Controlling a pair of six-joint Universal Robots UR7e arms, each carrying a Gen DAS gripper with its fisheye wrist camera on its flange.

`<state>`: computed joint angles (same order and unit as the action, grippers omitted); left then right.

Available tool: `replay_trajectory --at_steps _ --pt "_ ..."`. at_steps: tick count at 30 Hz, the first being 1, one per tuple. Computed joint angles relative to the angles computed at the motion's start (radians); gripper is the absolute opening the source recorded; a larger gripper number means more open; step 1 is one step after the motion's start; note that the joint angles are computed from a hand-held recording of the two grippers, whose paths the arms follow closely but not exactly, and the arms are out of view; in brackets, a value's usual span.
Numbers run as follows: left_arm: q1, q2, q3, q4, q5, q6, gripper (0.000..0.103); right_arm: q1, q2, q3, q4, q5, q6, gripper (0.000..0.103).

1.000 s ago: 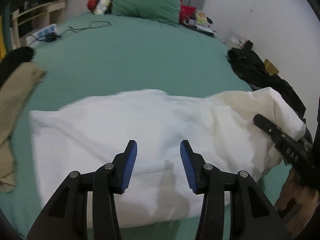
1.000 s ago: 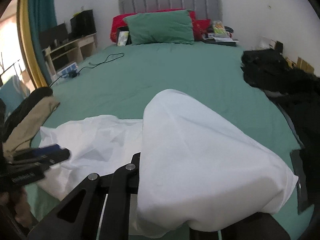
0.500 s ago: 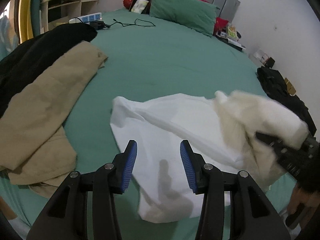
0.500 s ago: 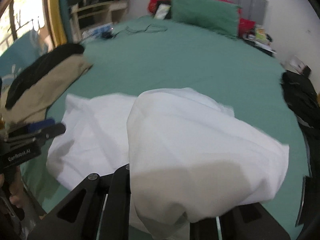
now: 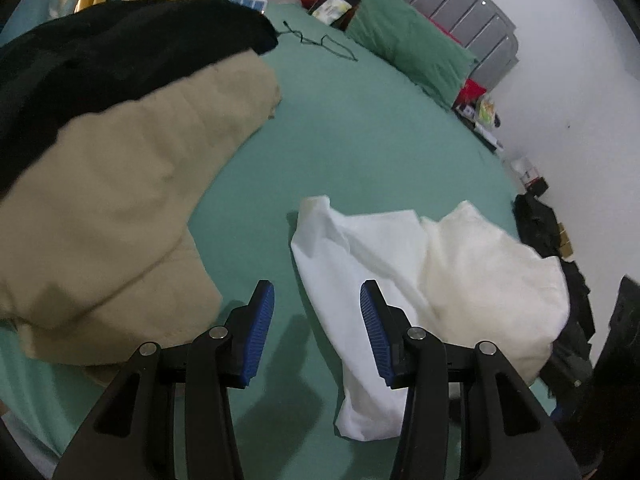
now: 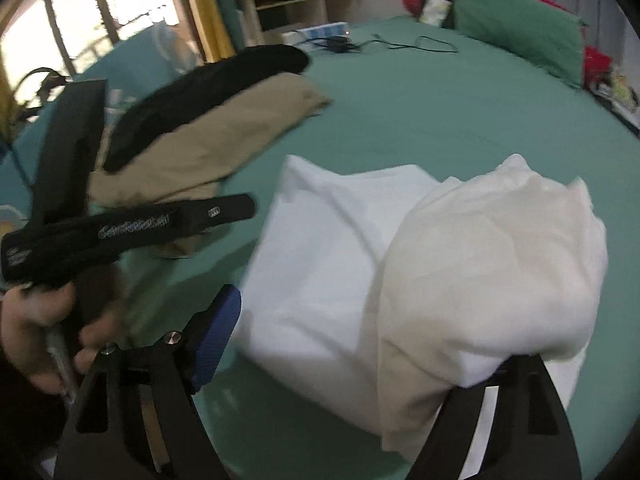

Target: Fold large clothes

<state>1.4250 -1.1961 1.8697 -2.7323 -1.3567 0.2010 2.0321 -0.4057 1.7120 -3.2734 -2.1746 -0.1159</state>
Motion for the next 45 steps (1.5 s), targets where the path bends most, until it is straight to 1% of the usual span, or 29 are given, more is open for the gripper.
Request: replay_trajectory --at_steps 3,5,6,8,10,12,13,15,18,20,22,24,27,29,30,31,32,33,34,35,36,37,39,40,41,42,43,44,45 --pt "0.005 -0.006 -0.004 0.005 -0.021 0.008 0.047 0.018 0.018 -0.015 0.025 0.000 -0.071 0.085" --pt "0.003 -0.012 -0.002 0.013 -0.039 0.013 0.047 0.022 0.026 -0.021 0.059 -0.017 -0.089 0.085" --pt "0.000 -0.016 0.000 0.016 -0.060 0.020 0.047 0.026 0.031 -0.021 0.054 -0.039 -0.093 0.085" --pt "-0.007 -0.025 0.001 0.038 -0.144 0.046 0.047 0.033 0.033 -0.011 0.020 -0.067 -0.101 0.085" --pt "-0.025 -0.028 -0.002 0.069 -0.195 0.073 0.048 0.041 0.021 0.010 -0.010 -0.090 -0.099 0.085" --pt "-0.062 -0.022 0.000 0.092 -0.237 0.127 0.048 0.054 0.013 0.036 -0.055 -0.122 -0.114 0.085" --pt "-0.080 -0.017 0.002 0.099 -0.251 0.154 0.052 0.061 0.007 0.051 -0.071 -0.132 -0.117 0.085" --pt "-0.115 -0.004 0.003 0.122 -0.253 0.173 0.053 0.078 -0.012 0.099 -0.120 -0.155 -0.118 0.085" --pt "-0.154 0.019 -0.003 0.140 -0.258 0.159 0.053 0.090 -0.039 0.170 -0.209 -0.181 -0.113 0.085" --pt "-0.181 0.029 0.007 0.130 -0.264 0.169 0.057 0.088 -0.062 0.225 -0.270 -0.203 -0.080 0.085" --pt "-0.200 0.038 0.015 0.123 -0.242 0.191 0.059 0.075 -0.089 0.282 -0.320 -0.208 -0.027 0.085" --pt "-0.230 0.055 0.030 0.120 -0.171 0.203 0.059 0.050 -0.117 0.347 -0.389 -0.216 0.042 0.085" --pt "-0.246 0.088 0.040 0.152 -0.045 0.247 0.059 0.010 -0.143 0.411 -0.481 -0.201 0.116 0.085" --pt "-0.245 0.106 0.057 0.138 0.057 0.279 0.059 -0.017 -0.149 0.436 -0.536 -0.182 0.155 0.085" --pt "-0.237 0.111 0.065 0.121 0.092 0.292 0.058 -0.028 -0.147 0.437 -0.551 -0.177 0.179 0.085" --pt "-0.224 0.108 0.073 0.096 0.099 0.301 0.048 -0.033 -0.144 0.437 -0.557 -0.176 0.193 0.085" --pt "-0.213 0.101 0.079 0.068 0.111 0.297 0.024 -0.044 -0.143 0.438 -0.568 -0.167 0.214 0.085" --pt "-0.204 0.094 0.078 0.060 0.124 0.281 0.011 -0.051 -0.142 0.439 -0.572 -0.160 0.224 0.085" --pt "-0.190 0.084 0.072 0.055 0.124 0.257 0.008 -0.049 -0.149 0.451 -0.574 -0.162 0.235 0.085" --pt "-0.173 0.072 0.068 0.038 0.122 0.227 0.008 -0.053 -0.146 0.446 -0.571 -0.159 0.239 0.085" --pt "-0.158 0.062 0.066 0.012 0.145 0.194 0.008 -0.056 -0.142 0.440 -0.568 -0.154 0.238 0.085" --pt "-0.144 0.056 0.060 -0.009 0.185 0.156 0.008 -0.060 -0.143 0.440 -0.565 -0.151 0.240 0.085" --pt "-0.117 0.054 0.031 0.012 0.242 0.094 0.008 -0.071 -0.137 0.428 -0.551 -0.141 0.248 0.085" --pt "-0.103 0.054 0.015 0.034 0.239 0.077 0.008 -0.073 -0.134 0.427 -0.550 -0.137 0.256 0.085" --pt "-0.086 0.049 -0.005 0.074 0.216 0.058 0.009 -0.079 -0.134 0.426 -0.549 -0.133 0.262 0.085" --pt "-0.080 0.042 -0.012 0.083 0.207 0.047 0.012 -0.085 -0.132 0.419 -0.545 -0.129 0.265 0.085" --pt "-0.085 0.033 -0.001 0.051 0.205 0.058 0.021 -0.091 -0.132 0.415 -0.544 -0.129 0.264 0.085" --pt "-0.095 0.026 0.016 0.009 0.206 0.077 0.036 -0.093 -0.132 0.408 -0.538 -0.132 0.270 0.085" --pt "-0.108 0.015 0.037 -0.060 0.194 0.114 0.043 -0.098 -0.134 0.408 -0.538 -0.129 0.271 0.085"
